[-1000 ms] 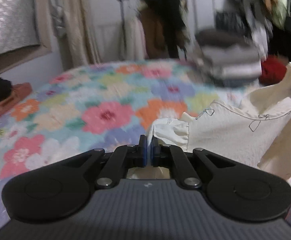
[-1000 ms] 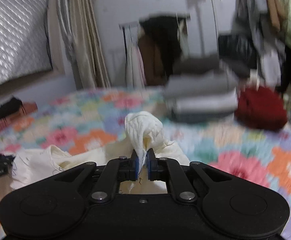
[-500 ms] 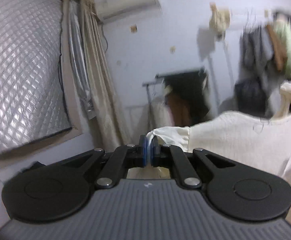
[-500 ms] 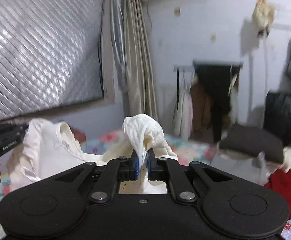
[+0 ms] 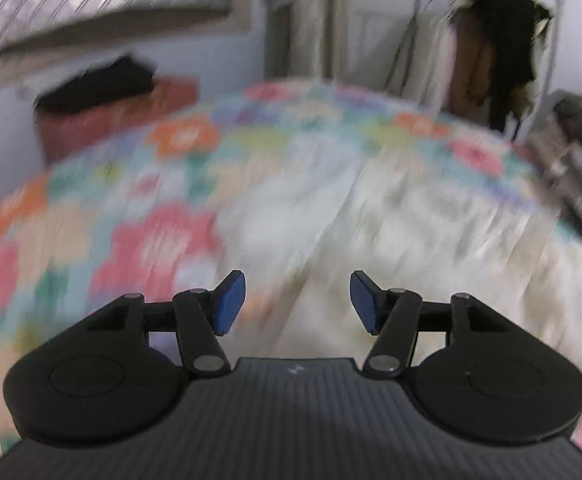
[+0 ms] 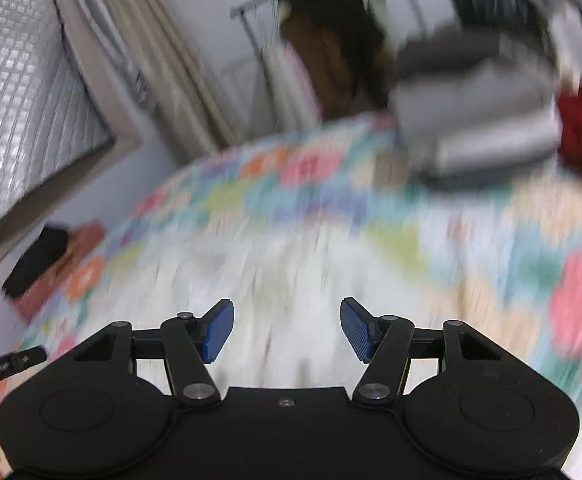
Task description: Fold clothes
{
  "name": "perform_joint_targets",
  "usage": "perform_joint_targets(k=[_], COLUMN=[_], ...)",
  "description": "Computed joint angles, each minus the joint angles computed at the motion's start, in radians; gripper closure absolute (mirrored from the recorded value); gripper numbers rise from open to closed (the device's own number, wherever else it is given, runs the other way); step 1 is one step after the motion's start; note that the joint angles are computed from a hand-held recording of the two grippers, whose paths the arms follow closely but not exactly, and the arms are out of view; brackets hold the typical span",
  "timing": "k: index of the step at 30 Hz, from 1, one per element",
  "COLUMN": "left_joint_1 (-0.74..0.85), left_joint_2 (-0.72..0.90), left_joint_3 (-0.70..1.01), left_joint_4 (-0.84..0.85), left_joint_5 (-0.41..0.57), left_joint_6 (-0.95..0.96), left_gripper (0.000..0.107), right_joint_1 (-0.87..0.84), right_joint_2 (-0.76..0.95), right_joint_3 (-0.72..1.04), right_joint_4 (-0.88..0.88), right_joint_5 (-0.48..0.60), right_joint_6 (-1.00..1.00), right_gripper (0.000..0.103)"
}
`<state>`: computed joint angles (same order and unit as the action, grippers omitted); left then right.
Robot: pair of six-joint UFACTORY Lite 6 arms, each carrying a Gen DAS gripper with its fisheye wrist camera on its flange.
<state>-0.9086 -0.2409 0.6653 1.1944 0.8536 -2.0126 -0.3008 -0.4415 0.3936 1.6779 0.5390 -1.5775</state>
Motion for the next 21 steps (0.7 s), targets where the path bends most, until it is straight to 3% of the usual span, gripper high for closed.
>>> perform_joint_targets(k=[2,5,7,13,15,17,20,21], left_joint_1=[0.008,0.012,-0.032,-0.231,-0.246,-0.208,-0.132,-0.100], left_joint_2=[-0.011,-0.126,-0.204,-0.287,-0.258,-0.200,-0.109,-0.099], left_joint_3=[-0.047,-0.070,-0.092,-0.123,-0.132,-0.133,-0.137,-0.147], left_joint_4=[-0.072,-0.142,-0.129,-0.219,-0.209,-0.217,-0.192,-0.167], left_joint_5=[-0.036,-0.031,0.001,0.052,0.015,-0.066,-0.174,-0.199], left_joint_6=[0.042,0.185,0.199,0.270,0.271,0.296,0.298,0.280], left_gripper=[0.050,0.045,0.028,0.025,0.019,0.017,0.019,0.034], right_joint_1=[0.004,0.121,0.135,0.163,0.141,0.186,0.393,0.455], right_joint_2=[0.026,0.147,0.148,0.157,0.113,0.108,0.074,0.084], right_joint_3=[-0.112,-0.058,-0.050,-0.078,-0.126,-0.185,-0.233,-0.225], right_joint_4=[0.046,-0.085,-0.129,-0.260,-0.305,-0.250,0.044,0.149], right_joint_5=[0.070,0.060,0.111,0.210,0.272,0.286,0.134,0.090], right_joint_6=[-0.076,0.091,0.134,0.312,0.369,0.369,0.246,0.173], right_gripper=[0.038,0.038,0.038,0.036,0.036,0.036,0.035,0.035])
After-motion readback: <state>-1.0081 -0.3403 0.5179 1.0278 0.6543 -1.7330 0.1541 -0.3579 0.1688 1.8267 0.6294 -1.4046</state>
